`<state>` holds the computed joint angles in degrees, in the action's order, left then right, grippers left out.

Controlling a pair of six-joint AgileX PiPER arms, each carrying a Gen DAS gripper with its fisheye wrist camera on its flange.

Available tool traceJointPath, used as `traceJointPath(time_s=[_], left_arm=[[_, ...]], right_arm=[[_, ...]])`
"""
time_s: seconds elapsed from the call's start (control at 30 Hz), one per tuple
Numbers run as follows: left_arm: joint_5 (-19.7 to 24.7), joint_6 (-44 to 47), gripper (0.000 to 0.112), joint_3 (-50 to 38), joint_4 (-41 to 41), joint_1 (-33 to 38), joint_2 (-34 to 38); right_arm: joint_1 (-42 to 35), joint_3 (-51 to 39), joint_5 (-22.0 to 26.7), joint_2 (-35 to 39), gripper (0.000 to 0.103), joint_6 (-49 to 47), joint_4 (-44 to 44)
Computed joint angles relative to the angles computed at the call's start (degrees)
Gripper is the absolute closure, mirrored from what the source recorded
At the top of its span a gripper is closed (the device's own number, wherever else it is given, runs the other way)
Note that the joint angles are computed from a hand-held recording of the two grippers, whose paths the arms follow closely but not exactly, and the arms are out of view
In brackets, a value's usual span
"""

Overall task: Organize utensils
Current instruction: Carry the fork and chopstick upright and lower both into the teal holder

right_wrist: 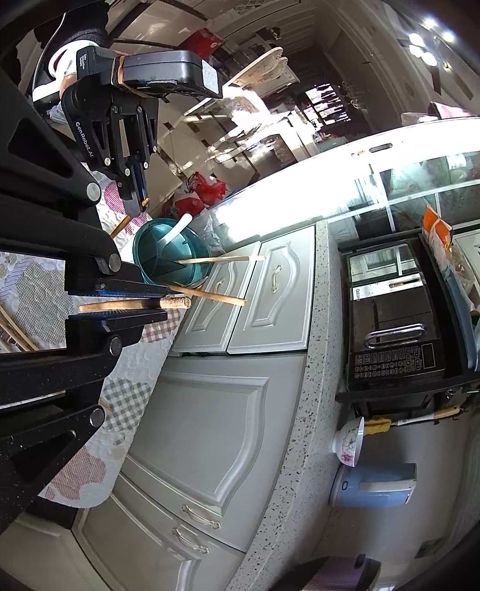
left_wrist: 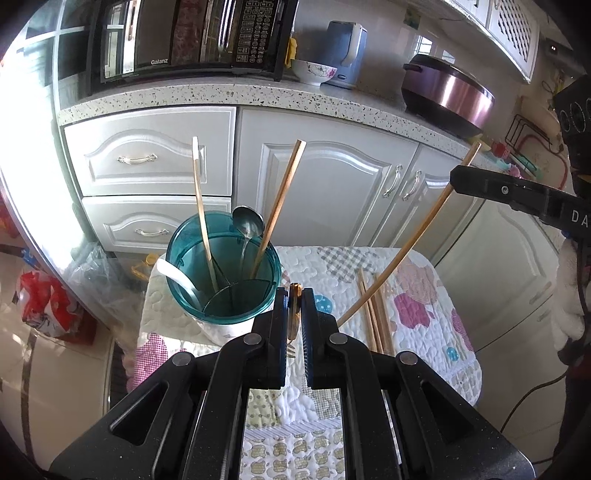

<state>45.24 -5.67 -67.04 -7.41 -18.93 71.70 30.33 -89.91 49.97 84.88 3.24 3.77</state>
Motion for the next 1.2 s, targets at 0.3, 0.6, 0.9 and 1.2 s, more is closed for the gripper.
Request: traceJointPath(time_s=[0.3, 0.6, 0.9, 1.2], left_arm=[[4.9, 6.6, 0.107, -8.5, -7.7, 9.6, 1.1], [6.4, 8.7, 0.107, -15.3, -9.4, 15.3, 4.5], [4.4, 6.2, 0.107, -16.8, -4.2, 14.6, 8.7], [2.4, 4.9, 0.107, -15.5, -2.3, 13.9, 10.5]], right_arm=[[2.1, -10.5, 2.8, 4.8, 0.098, -0.6, -0.3], [3.3, -22.0, 6.3, 10.4, 0.098, -1.3, -0.1], [4.3, -33.9, 9.2, 18.0, 0.098, -0.8, -0.2], [4.8, -45.1, 12.3, 26.4, 0.098, 0.1, -1.0]])
